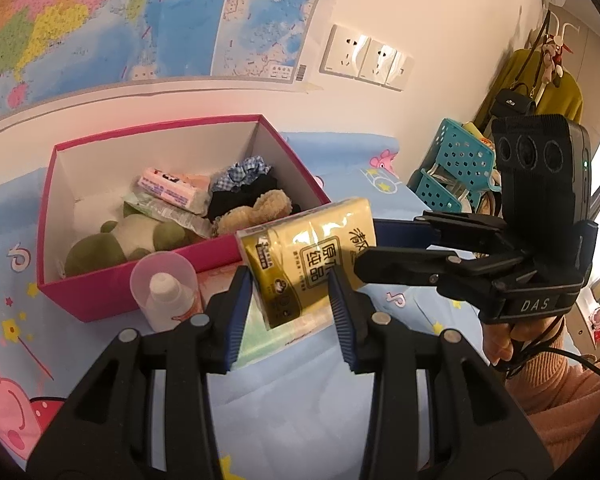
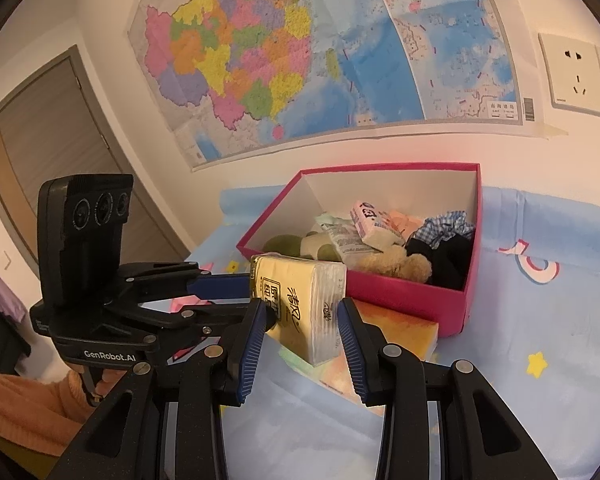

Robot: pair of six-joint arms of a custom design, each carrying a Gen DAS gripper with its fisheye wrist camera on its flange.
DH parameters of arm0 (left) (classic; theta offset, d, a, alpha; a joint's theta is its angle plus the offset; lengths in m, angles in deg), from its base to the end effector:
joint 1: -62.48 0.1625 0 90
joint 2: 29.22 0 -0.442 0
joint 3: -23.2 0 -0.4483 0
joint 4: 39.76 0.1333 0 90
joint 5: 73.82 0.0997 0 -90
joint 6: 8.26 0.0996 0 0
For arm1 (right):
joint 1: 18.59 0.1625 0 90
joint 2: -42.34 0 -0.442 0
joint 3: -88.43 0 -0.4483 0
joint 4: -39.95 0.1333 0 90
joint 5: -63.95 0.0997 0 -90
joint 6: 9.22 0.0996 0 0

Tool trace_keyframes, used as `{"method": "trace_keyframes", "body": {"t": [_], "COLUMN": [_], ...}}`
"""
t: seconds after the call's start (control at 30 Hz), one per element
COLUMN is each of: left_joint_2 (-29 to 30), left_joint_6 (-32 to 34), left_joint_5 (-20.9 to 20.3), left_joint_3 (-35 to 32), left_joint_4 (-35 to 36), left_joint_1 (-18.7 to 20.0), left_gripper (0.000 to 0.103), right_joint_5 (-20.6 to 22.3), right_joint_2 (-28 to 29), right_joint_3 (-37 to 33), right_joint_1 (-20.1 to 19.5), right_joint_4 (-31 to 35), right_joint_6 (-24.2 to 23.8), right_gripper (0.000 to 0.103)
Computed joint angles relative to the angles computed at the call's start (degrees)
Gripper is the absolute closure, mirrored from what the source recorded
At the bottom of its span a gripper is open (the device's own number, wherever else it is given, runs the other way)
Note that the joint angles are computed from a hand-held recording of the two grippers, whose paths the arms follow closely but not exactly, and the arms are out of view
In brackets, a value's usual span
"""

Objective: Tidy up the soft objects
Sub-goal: 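Lift the gold tissue pack with the right tool toward the pink box, then lower the gold tissue pack into the box with the right tool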

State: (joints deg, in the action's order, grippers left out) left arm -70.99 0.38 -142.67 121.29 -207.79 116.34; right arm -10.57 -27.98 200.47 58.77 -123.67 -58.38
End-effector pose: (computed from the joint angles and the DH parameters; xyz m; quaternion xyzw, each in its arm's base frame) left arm -0.2793 -0.6694 0.0345 0.3358 0.9058 -0.2227 0.1311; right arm 0.0206 -0.6388 0.2515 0.3337 -0.8932 0.3001 0.0287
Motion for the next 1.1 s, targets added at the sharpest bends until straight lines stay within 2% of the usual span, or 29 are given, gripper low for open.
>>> {"method": "trace_keyframes", "body": {"t": [1.1], "left_joint_2": [1.56], "left_joint_6": [1.65], "left_joint_5": [0.89], "left_joint_3": [-4.34], "left_joint_4": [2.02], "left_joint_1": [0.86], "left_gripper": [0.062], "right_joint_5": [-0.30], "right_joint_2": [2.70], "right_joint_3": [-3.97], "right_joint_1": [1.55], "right_joint_4": [-1.13], "right_joint_6": [1.60], "right_gripper": [0.064]}}
